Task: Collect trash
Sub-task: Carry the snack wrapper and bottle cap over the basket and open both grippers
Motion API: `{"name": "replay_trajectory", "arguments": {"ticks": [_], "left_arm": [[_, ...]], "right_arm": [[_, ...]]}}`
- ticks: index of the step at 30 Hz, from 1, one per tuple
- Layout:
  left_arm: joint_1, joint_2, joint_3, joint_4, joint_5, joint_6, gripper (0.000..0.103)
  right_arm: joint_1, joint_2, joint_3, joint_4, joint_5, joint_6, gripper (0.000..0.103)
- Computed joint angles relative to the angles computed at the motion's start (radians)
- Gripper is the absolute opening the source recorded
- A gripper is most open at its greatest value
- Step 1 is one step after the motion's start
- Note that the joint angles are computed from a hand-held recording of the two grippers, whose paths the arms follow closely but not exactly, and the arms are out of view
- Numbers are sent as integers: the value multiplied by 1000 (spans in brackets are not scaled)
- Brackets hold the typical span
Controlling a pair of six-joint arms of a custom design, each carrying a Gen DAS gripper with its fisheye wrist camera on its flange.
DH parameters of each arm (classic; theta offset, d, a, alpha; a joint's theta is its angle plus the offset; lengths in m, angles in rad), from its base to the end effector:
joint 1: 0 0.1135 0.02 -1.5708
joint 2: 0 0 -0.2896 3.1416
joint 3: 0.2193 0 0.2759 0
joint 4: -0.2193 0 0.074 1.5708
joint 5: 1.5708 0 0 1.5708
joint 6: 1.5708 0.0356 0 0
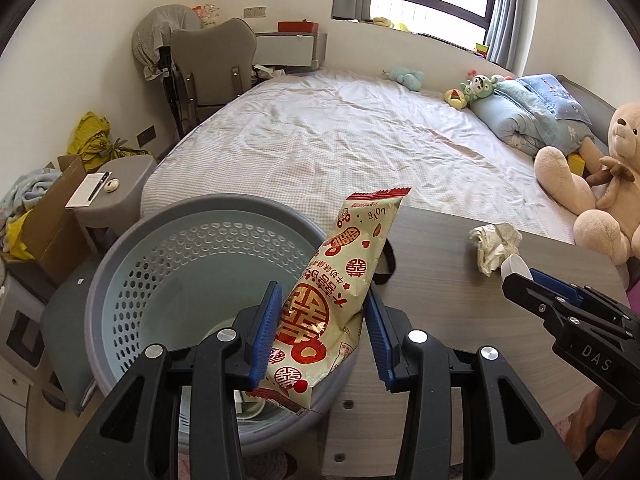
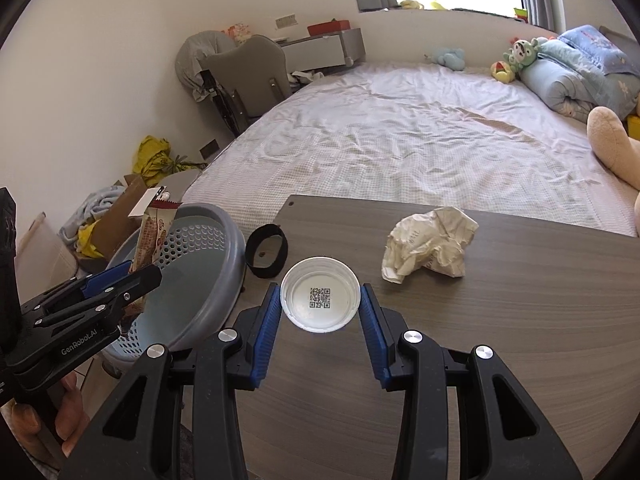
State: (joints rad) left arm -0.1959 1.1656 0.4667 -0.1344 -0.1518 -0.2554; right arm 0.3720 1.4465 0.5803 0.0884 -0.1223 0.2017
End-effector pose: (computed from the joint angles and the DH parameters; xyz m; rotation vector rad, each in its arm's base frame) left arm 0.2208 -0.0383 0.1715 -0.1413 2.3875 -0.0295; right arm 0.2613 0.1066 0.1579 -0.2632 2.3667 0.4218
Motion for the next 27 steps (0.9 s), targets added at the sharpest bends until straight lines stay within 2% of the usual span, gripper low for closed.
{"name": "replay_trajectory", "arguments": {"ticks": [6,14,27], "left_arm": [[202,7,-19,28,67,92,41],[405,85,-23,94,141,181,41],[528,198,-14,145,188,206,41]], "right_arm": [[129,117,111,0,37,19,39],[241,263,261,-28,65,17,39],[324,404,396,-66,84,-3,39]]}}
